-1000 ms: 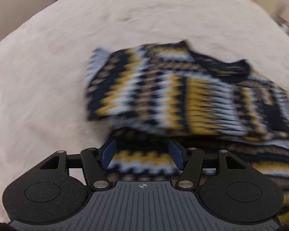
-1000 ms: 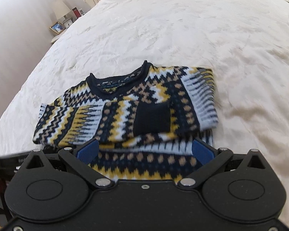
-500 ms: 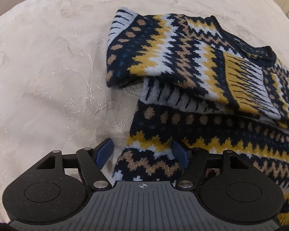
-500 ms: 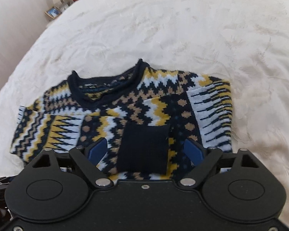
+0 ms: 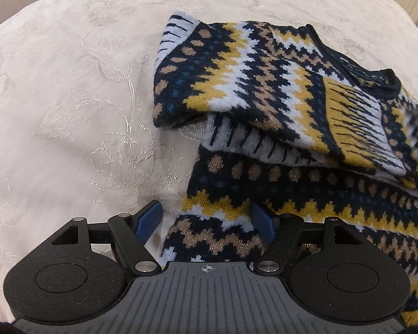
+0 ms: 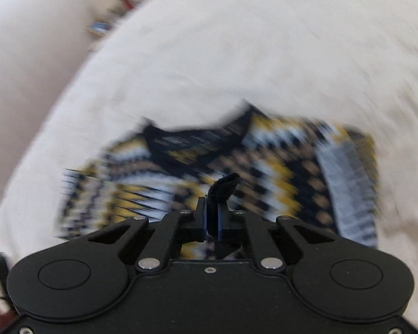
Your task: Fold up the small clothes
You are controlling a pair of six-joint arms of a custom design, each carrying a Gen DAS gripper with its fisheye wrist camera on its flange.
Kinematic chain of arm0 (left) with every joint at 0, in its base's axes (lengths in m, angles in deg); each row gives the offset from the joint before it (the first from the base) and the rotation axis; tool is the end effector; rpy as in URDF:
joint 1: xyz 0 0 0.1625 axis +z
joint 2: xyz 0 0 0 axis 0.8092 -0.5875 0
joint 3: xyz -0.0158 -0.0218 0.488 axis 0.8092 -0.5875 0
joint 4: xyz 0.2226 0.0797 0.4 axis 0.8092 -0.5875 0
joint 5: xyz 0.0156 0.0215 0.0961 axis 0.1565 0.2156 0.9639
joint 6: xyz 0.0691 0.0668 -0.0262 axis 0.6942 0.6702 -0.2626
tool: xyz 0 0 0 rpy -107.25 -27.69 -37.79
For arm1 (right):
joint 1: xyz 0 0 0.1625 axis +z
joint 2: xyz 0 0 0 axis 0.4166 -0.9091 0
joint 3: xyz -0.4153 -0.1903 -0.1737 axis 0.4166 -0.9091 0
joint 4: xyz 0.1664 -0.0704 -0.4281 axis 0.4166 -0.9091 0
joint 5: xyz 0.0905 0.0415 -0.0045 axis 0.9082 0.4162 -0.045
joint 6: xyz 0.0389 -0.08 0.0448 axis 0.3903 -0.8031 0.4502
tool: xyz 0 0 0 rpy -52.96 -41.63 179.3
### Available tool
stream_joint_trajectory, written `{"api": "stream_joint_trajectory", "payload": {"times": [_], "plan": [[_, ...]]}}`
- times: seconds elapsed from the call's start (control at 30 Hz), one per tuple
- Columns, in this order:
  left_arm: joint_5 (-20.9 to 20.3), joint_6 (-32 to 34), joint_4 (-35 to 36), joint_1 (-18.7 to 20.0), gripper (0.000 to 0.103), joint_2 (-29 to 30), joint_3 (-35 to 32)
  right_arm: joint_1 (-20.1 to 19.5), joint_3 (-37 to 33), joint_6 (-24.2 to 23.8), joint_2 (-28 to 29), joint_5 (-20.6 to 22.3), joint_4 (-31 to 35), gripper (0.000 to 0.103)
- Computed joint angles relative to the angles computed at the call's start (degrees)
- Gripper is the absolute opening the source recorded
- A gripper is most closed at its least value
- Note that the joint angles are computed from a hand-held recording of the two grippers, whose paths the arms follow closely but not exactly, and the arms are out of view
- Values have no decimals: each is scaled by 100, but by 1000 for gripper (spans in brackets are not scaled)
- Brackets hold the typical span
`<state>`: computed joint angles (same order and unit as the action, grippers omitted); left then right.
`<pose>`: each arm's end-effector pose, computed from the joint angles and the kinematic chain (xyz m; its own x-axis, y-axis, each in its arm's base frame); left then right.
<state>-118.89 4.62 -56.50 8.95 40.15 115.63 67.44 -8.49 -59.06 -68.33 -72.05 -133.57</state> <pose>-0.1677 -0.7936 0.1825 -0.7177 -0.1308 -0.6839 0.2028 0.9003 -0.3851 0.1487 -0.8515 0.2782 -0.9526 -0.1597 0.2588 -0.2729 0.8244 -0.4958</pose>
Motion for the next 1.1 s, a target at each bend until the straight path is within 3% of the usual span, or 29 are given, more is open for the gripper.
{"api": "stream_joint_trajectory", "payload": {"times": [0.13, 0.27, 0.6, 0.8, 0.93, 1.1], "plan": [[11, -181, -379, -60, 68, -112, 136, 176, -157, -105, -68, 465, -229, 14], [157, -63, -985, -146, 68, -106, 185, 266, -388, 24, -23, 626, -530, 14], [219, 188, -932, -49, 69, 335, -564, 227, -549, 215, 4, 166, -664, 14], [488, -348, -237, 91, 72, 474, -933, 127, -313, 366, -149, 3, -783, 14], [158, -578, -379, 207, 74, 332, -825, 0, -112, 387, -243, -543, -836, 14], [146, -356, -623, 200, 75, 245, -628, -168, -2, 478, -193, -1172, -514, 14]]}}
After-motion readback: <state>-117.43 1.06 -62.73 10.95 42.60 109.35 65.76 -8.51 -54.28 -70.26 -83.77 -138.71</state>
